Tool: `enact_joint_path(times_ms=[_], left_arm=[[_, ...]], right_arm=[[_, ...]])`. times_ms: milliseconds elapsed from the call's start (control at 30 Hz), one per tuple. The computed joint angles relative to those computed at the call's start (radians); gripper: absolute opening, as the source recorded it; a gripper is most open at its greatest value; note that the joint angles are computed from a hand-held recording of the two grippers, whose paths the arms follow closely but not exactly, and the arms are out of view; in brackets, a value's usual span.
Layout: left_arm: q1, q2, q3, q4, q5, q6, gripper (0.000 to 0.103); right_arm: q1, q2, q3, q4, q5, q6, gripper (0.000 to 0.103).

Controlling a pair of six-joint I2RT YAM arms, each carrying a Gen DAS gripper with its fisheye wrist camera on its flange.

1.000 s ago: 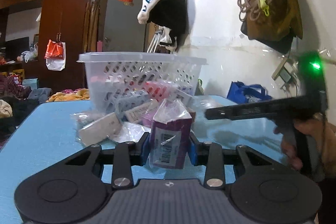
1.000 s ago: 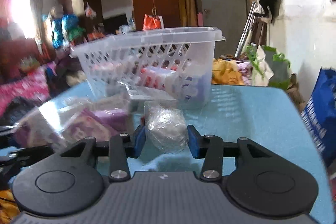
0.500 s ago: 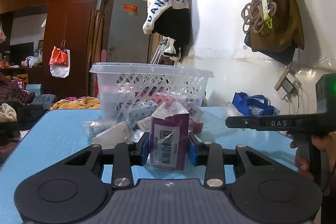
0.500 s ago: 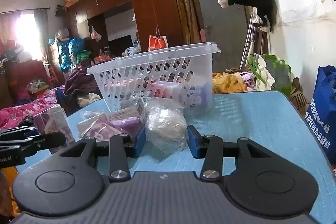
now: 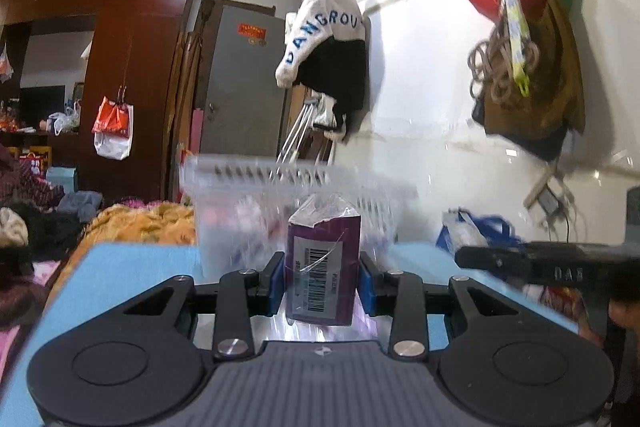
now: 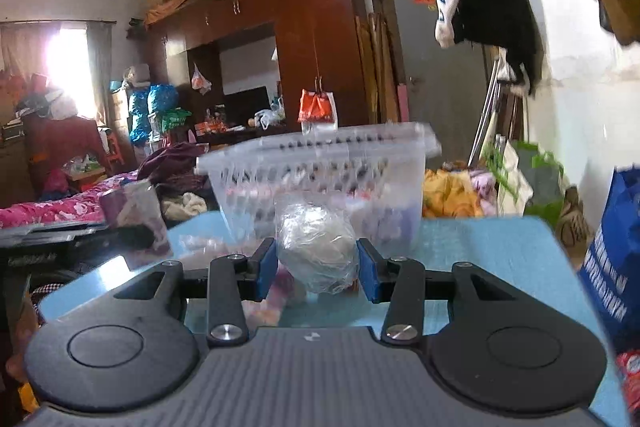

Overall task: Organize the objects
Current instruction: 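Carry both items over the white basket and release them inside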

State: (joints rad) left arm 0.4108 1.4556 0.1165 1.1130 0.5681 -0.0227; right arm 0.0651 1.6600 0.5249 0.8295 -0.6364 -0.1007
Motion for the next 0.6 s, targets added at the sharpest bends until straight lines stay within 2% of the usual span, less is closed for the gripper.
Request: enact_joint_path(times_ms=[67, 133, 200, 300, 400, 467, 500, 533, 567, 600], left_arm=[[-0.019, -0.079, 0.100, -0.163, -0.024, -0.008, 0.040], [-0.071, -0.096, 0.238, -0.315, -0.113, 0.000, 0.040], [-0.095, -0.038, 0.430, -0.500, -0.122, -0.015, 0.040], [-0.138, 0.081, 0.648, -0.676, -0.190, -0.019, 0.040], [-0.168, 0.179, 0.768, -0.749, -0.244, -0.019, 0.040], [-0.179, 0.220, 0.781, -0.707, -0.262, -0.035, 0.043], [-0.178, 0.233, 0.774, -0.675, -0.265, -0.040, 0.050], [-0.177, 0.248, 0.783, -0.676, -0.272, -0.044, 0.077], [-0.175, 0.259, 0.792, -0.685, -0.274, -0.049, 0.095], [-0.166, 0.262, 0.779, -0.673, -0.266, -0.049, 0.095]], right_arm=[[0.034, -0.019, 0.076, -0.061, 0.028, -0.011, 0.046], [0.084, -0.001, 0.189, -0.132, 0.088, -0.032, 0.046], [0.123, 0.057, 0.358, -0.268, 0.142, -0.051, 0.046], [0.159, 0.160, 0.548, -0.378, 0.233, -0.061, 0.046], [0.173, 0.232, 0.652, -0.437, 0.280, -0.075, 0.046], [0.168, 0.258, 0.668, -0.424, 0.264, -0.065, 0.047], [0.161, 0.262, 0.660, -0.404, 0.244, -0.055, 0.054], [0.156, 0.262, 0.660, -0.411, 0.228, -0.045, 0.064], [0.151, 0.253, 0.641, -0.401, 0.223, -0.028, 0.092], [0.148, 0.235, 0.598, -0.360, 0.234, -0.013, 0.103]])
